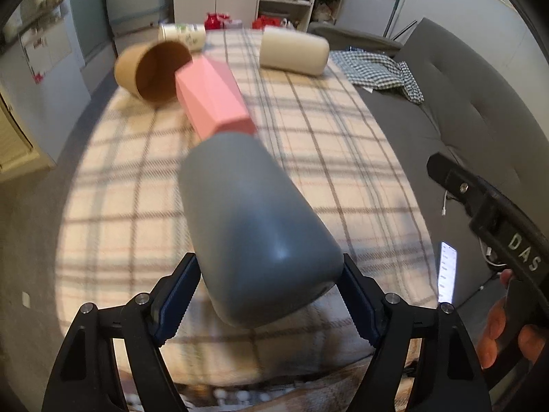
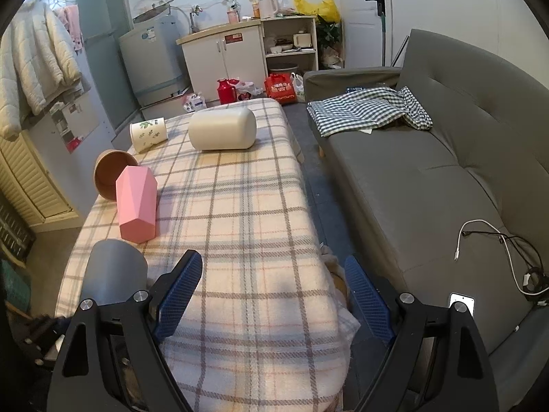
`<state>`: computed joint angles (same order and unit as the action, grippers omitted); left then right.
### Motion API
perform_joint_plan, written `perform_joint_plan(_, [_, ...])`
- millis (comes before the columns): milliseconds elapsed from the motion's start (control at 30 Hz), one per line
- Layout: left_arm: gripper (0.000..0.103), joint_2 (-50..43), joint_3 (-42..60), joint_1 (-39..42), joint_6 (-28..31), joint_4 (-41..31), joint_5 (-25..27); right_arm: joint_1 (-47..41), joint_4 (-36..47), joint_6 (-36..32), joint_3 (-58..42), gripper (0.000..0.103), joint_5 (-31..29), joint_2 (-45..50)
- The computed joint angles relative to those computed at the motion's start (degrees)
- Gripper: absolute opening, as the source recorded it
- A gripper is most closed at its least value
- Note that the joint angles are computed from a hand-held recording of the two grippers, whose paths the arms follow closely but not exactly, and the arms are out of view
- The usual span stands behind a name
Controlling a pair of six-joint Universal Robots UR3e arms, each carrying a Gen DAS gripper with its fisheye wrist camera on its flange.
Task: Flip cup upside down
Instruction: 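Grasp the grey cup with the left gripper, turning it base up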
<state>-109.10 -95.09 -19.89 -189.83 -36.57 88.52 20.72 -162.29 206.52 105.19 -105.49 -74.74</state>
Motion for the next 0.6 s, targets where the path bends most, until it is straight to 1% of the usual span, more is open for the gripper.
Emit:
perform_joint_plan(167, [0.08, 0.89, 0.67, 0.35, 1.98, 0.71, 2.85, 0.33, 0.22, -0.15, -0.57, 0.086, -0.03, 0.22])
perform_joint_plan(333, [0.079, 1.53, 1.55, 1.61, 3.55, 1.27, 3.3, 0.72, 0.72, -0.32, -1.23, 0.086, 0.03, 0.67])
perform_joint_plan(433, [0.077, 1.85, 1.84, 2.54, 4.22, 0.97, 2.51, 0.51, 0.84, -0.13, -1.15, 0.086, 0.52, 0.72])
perform_joint_plan(600, [0.077, 1.9, 1.9, 2.75, 4.43, 1.02, 2.37, 0.37, 0.81, -0.13, -1.12, 0.086, 1.16, 1.04])
